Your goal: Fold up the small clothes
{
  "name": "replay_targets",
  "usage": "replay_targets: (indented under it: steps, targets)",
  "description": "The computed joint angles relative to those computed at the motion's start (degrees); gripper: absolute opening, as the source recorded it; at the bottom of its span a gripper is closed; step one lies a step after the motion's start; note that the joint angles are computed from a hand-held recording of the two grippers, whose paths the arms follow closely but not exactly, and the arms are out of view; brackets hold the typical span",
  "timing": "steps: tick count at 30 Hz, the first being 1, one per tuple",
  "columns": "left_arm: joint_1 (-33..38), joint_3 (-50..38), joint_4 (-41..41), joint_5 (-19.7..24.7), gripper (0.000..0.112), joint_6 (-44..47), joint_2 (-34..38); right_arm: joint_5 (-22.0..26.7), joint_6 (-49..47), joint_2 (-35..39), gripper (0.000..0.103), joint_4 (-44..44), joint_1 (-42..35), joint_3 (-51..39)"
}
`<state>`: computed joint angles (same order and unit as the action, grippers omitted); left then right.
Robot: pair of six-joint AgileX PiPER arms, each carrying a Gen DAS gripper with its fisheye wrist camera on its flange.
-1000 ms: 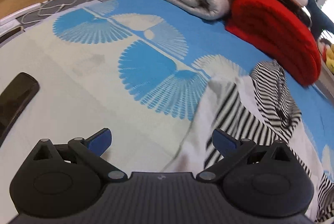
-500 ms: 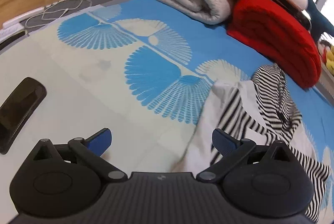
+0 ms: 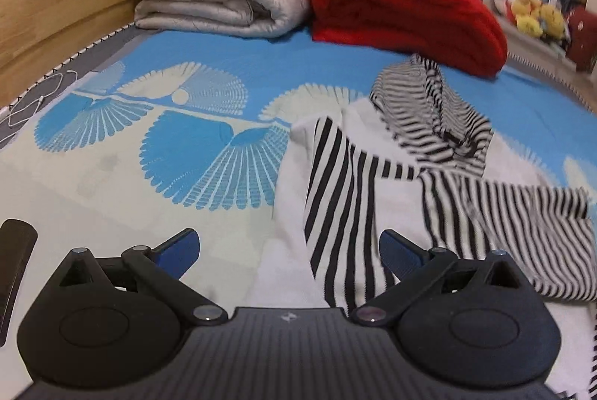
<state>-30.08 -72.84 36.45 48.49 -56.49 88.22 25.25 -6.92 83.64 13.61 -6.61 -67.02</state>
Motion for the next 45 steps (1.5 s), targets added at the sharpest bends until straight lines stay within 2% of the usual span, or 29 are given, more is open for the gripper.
replay_targets:
  steps: [2,4,5,7,8,9,10,11,13,15,16,18,19,20,21,22,25,27,29,32,34,35,36,40,42,45]
  targets:
    - [1.14,-0.82,-0.82,0.12,0.103,0.56,1.48,7.78,-4.8,8.77,0.044,3.84,-2.68,-11.06]
    - [2.31,-1.76,-1.51,0.46,0.103,0.31,2.68,18.04,-8.8,18.01,0.043,9.27,-4.3,-22.51]
    - [2.95,-2.14,-2.15,0.62,0.103,0.18,3.08,21.06,-7.76,20.96,0.044,8.92,-4.1,-26.4]
    - [4.08,-2.99,-4.03,0.66,0.103,0.35,3.78,23.58,-2.91,26.56,0.044,4.79,-2.28,-33.03]
    - [4.52,-3.29,-5.06,0.67,0.103,0.48,3.94,24.28,-0.26,28.05,0.037,2.54,-1.24,-34.68]
    - [4.99,-3.6,-6.05,0.51,0.103,0.63,4.3,25.44,2.33,30.55,0.023,0.47,-0.39,-37.8]
    - [5.19,-3.79,-6.76,0.53,0.103,0.7,4.45,25.56,2.95,32.1,0.008,-0.36,0.24,-39.81]
    - [5.42,-4.01,-7.45,0.61,0.103,0.95,4.68,26.14,3.45,33.58,0.008,-1.71,0.82,-42.46]
    - [5.35,-4.48,-7.88,1.11,0.103,1.16,5.12,23.32,6.29,34.87,0.006,-4.72,2.08,-44.57]
    - [5.31,-4.57,-7.61,1.37,0.103,1.23,5.23,15.72,10.96,33.96,0.007,-9.06,3.14,-42.24]
    - [5.14,-4.58,-7.29,1.58,0.103,0.94,5.18,13.95,14.62,33.94,0.007,-12.63,3.68,-42.04]
    - [5.19,-4.37,-7.03,1.56,0.103,0.51,4.82,15.81,16.43,34.26,0.008,-12.92,2.91,-43.29]
    - [5.29,-4.35,-7.18,1.49,0.103,0.49,4.67,15.24,15.37,33.0,0.013,-10.0,1.67,-41.47]
    - [5.44,-4.29,-7.43,1.33,0.103,0.54,4.49,14.19,13.91,31.38,0.026,-7.51,0.64,-39.07]
    - [5.45,-4.22,-7.48,1.25,0.103,0.39,4.32,13.19,11.96,28.95,0.035,-4.36,-0.74,-35.63]
    - [5.28,-4.09,-7.35,1.11,0.103,0.16,4.11,13.41,11.19,26.46,0.049,-2.57,-1.85,-32.56]
    - [3.93,-4.02,-5.63,1.35,0.103,-0.77,3.81,12.48,7.19,16.94,0.052,2.39,-4.0,-20.46]
    - [2.69,-3.96,-4.14,1.82,0.103,-1.36,3.67,10.79,1.26,8.52,0.062,6.92,-4.66,-10.32]
    - [1.63,-3.81,-3.16,2.25,0.103,-1.42,3.27,9.69,-0.79,1.07,0.072,7.51,-4.04,-2.21]
    - [0.25,-2.82,-2.1,2.42,0.103,-0.07,1.35,12.37,-2.77,-8.23,0.073,7.01,-3.21,5.61]
    - [-1.18,-0.95,-0.54,1.38,0.103,1.52,-1.99,16.58,-5.35,-13.21,0.073,9.67,-4.69,7.77]
    - [-2.52,0.28,1.72,0.98,0.103,1.31,-3.77,20.41,-5.79,-16.95,0.073,12.49,-7.19,7.12]
    - [-4.35,1.38,4.96,1.15,0.103,0.36,-5.29,21.95,-8.51,-18.39,0.074,14.88,-8.87,7.9]
    - [-12.98,1.69,15.03,8.08,0.103,-2.68,-6.84,28.74,-12.53,-24.74,0.085,21.62,-15.23,5.22]
    - [-15.76,0.85,16.6,10.65,0.103,-3.23,-6.44,28.72,-11.34,-27.61,0.086,22.82,-15.28,6.53]
    - [-17.57,0.53,17.15,11.93,0.103,-3.93,-6.22,20.74,1.0,-31.36,0.086,15.49,-5.67,11.12]
